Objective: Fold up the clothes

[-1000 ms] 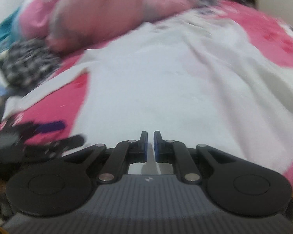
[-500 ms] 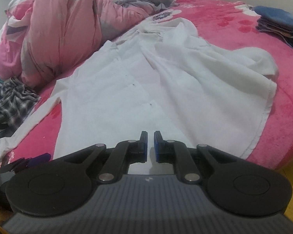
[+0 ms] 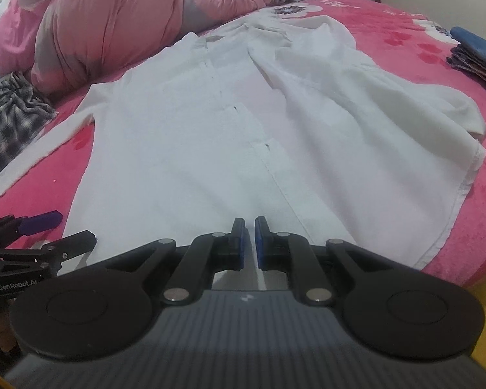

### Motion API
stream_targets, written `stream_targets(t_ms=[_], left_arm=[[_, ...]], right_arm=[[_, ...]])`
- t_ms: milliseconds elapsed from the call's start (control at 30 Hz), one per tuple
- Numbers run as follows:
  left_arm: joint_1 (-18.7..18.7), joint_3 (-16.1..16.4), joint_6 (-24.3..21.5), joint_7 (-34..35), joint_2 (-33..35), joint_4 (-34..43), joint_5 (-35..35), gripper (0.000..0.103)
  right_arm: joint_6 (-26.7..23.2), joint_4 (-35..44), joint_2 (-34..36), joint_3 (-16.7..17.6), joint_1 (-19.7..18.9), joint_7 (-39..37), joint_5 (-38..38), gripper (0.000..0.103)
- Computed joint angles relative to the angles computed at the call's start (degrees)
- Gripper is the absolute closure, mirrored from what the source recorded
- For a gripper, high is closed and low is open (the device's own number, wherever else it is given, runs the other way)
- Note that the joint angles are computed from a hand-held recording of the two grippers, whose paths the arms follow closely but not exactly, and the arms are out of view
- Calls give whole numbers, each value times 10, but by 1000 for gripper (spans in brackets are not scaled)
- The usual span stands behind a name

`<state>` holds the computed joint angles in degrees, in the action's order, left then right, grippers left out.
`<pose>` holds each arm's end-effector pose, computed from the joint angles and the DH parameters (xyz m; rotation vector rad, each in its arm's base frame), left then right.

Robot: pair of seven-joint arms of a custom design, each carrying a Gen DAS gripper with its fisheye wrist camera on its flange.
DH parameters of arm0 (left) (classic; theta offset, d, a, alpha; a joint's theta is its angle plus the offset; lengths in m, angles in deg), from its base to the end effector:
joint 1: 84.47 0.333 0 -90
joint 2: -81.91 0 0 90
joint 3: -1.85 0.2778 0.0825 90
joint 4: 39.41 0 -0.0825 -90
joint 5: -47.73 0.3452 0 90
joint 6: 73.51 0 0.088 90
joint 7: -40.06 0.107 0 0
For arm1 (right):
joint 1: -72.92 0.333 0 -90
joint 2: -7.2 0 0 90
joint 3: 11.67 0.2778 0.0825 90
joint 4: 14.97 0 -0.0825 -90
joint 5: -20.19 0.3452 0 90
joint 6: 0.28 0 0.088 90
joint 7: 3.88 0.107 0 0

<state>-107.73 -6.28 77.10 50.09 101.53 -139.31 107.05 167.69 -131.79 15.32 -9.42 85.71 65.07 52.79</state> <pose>0.5374 -0.3416 0.4151 -1.7989 1.6562 -0.7995 0.5719 0.1172 0.4398 -1.7826 1.5889 -0.4031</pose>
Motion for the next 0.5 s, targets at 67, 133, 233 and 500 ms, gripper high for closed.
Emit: stream_targets(t_ms=[67,133,233,500], left_arm=[[0,0,0,0,1,1,0,22],[-1,0,-2,-1,1,2,-1,22],[-1,0,-3,1,2,3,-2,21],[-2,1,-5,-1,4,6,-3,21]], right_arm=[[-1,0,0,-2,1,3,-6,96],[-1,0,0,-2,2,6,-10,96],[-1,-1,0,-3,3,9,-16,96],[-3,-1,0,-5,4,18,-31,96]])
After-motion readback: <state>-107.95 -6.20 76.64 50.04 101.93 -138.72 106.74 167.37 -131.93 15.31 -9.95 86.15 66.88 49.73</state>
